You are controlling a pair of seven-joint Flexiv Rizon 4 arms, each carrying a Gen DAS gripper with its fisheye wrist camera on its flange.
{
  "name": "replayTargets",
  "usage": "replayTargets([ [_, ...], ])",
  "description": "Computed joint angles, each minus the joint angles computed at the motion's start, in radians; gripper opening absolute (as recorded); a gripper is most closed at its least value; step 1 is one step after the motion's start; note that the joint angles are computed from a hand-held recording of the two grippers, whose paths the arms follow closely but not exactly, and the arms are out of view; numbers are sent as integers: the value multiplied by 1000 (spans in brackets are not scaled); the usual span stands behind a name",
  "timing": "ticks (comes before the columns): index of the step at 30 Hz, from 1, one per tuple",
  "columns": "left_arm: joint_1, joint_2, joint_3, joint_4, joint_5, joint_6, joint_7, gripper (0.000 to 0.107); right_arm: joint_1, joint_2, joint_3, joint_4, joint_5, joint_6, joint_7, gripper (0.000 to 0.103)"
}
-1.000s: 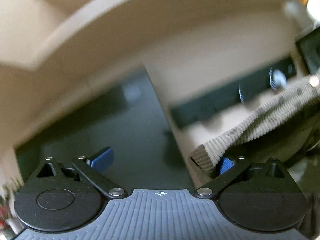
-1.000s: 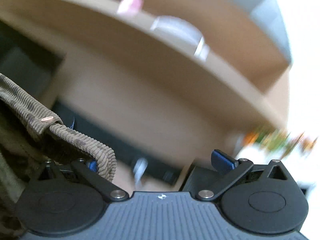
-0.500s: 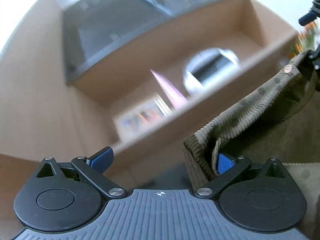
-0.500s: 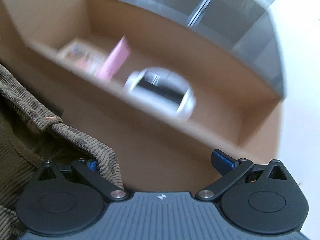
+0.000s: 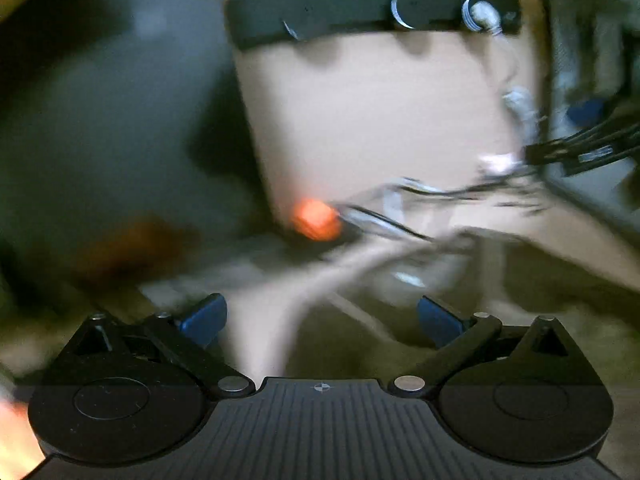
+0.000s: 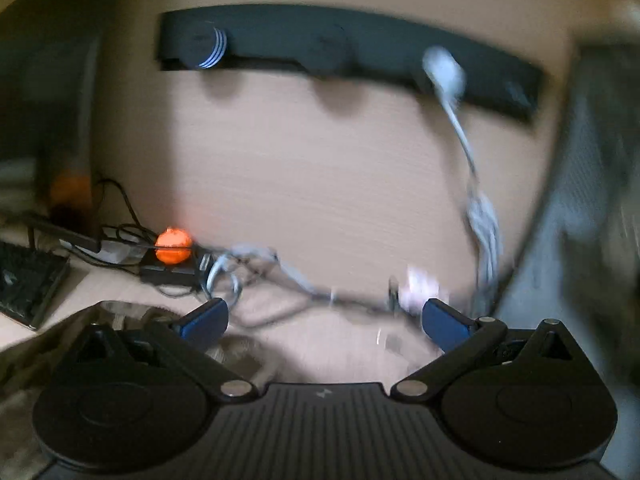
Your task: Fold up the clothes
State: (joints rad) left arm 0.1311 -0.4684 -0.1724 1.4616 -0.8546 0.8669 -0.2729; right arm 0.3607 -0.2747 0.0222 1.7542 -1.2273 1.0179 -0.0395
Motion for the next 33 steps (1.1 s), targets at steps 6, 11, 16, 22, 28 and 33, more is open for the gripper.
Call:
replayTargets([
  [6,45,37,65,136,6,-277,-111,103,15,16,46,219,68,299,242,103],
  [11,43,61,98,205,29,-258,-155,103,69,10,22,254,-120,250,461,103],
  [16,39,108,110,276,23,-202,-94,103,71,16,73,262,-36,225,333,103],
  [22,45,163,137,336,52,-199,25,103,122,92,91,247,77,-57,-1,103],
  [28,49,141,136,313,-7,-219,-79,103,122,-10,76,70,170,-404,-600,103],
  [33,66,99,131,238,-18,-284,-203,103,133,-99,-27,-50,-123,-600,-488,103],
])
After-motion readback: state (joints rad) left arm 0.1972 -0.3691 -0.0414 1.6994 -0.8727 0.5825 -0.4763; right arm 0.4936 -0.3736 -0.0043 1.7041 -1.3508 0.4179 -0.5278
